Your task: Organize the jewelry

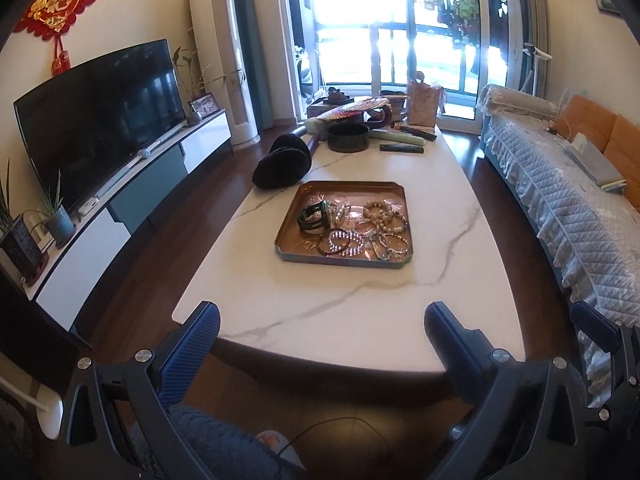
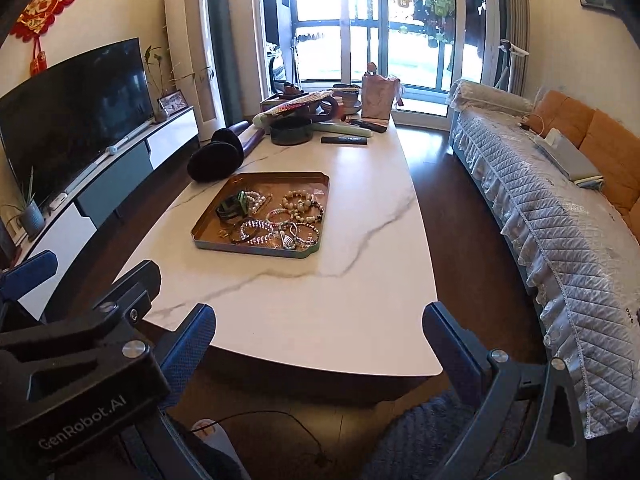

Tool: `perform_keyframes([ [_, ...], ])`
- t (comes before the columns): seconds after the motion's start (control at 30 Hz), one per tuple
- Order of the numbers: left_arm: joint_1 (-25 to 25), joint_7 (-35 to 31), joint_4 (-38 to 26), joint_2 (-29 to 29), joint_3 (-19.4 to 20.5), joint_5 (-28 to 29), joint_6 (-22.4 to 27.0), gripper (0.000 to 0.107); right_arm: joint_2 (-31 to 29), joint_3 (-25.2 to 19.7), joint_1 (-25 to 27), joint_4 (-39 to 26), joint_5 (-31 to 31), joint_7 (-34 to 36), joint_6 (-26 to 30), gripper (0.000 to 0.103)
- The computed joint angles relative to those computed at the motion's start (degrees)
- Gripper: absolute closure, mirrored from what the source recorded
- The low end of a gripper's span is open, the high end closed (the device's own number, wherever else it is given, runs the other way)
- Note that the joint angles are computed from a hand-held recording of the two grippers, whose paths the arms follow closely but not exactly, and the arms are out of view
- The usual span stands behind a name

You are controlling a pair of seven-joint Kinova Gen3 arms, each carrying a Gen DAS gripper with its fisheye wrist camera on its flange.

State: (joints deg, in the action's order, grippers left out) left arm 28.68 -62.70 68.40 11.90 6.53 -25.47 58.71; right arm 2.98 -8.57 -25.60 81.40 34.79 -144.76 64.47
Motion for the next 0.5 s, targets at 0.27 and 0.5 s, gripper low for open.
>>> perform_keyframes([
  [0.27, -0.96, -2.32, -0.04, -0.07, 0.08, 2.03, -0.91, 0.006, 0.43, -0.03, -1.09, -0.88, 1.23, -1.39, 2.16, 0.000],
  [0.5, -1.49, -4.21, -0.14, 0.54, 0.55, 4.25, -1.47, 0.006, -0.04, -0.09, -0.70, 0.19, 1.51, -2.78, 2.83, 0.000],
])
